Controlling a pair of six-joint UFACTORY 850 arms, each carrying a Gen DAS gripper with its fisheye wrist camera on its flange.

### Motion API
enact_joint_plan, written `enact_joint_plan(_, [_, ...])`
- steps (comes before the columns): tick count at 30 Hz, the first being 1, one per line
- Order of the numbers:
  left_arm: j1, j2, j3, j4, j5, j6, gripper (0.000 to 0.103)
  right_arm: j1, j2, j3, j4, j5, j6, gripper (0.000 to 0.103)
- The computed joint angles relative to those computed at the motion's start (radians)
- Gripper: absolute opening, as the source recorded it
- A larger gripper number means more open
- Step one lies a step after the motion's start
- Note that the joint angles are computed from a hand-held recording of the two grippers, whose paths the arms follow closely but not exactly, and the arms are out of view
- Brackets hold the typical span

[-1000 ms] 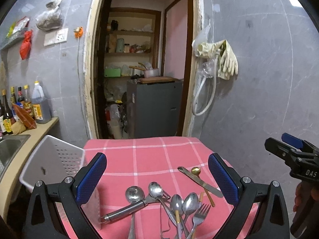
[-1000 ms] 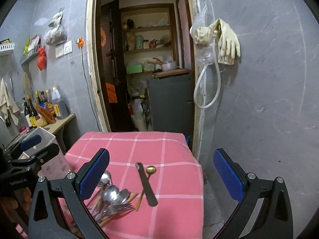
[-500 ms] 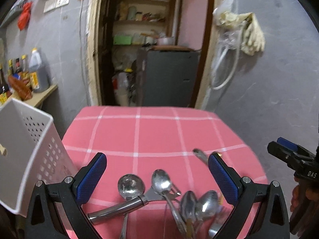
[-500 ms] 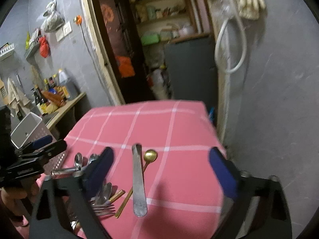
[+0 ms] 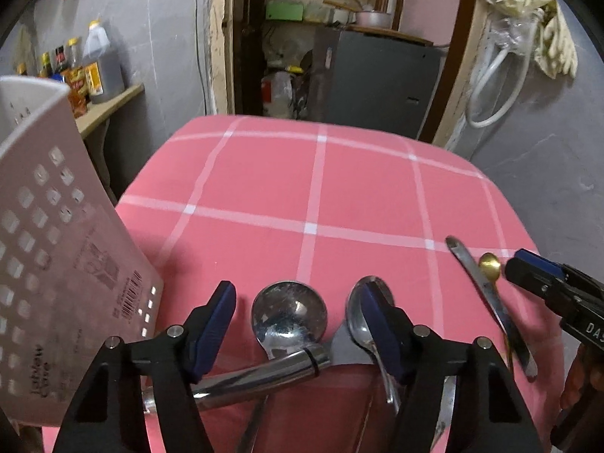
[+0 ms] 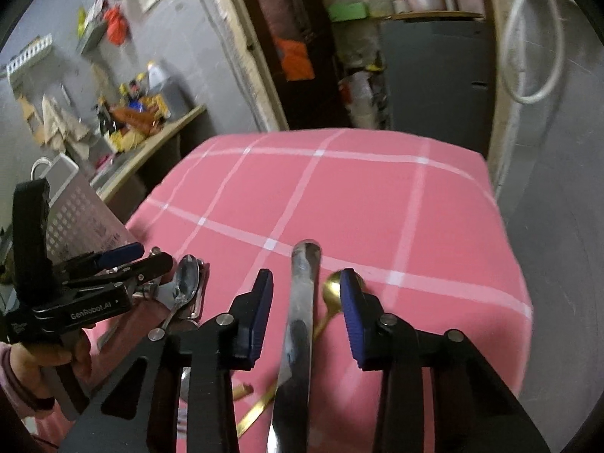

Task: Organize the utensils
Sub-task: 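Grasp the large steel spoon with the left tool while the right tool grasps the dark-handled knife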

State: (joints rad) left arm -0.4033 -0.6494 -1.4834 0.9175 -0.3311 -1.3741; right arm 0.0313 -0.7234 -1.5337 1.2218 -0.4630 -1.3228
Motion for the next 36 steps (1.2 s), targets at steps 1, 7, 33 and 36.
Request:
enact_joint_plan(1, [0.005,-0.005,-0.006,-0.041,0.003,0.03,0.063,0.005,-0.014,-0.023,-0.044,0.0,0.038,0.032])
enact_joint_plan(7, [0.034,-0.025,-0.028,-0.276,0.036,0.208,0.056,0.044,-0.104,-0.182,-0.464,-0.034,0.429,0.03])
enact_joint_plan(33, [0.014,0.1,0.093,-0.336,0.197,0.363,0.042,-0.001,0.137,0.156,0.053,-0.011,0.182,0.018])
enact_joint_plan(36, [0.013,0.146,0.139,-0.392,0.233,0.448,0.042,-0.013,0.186,0.219,0.079,-0.008,0.17,0.018])
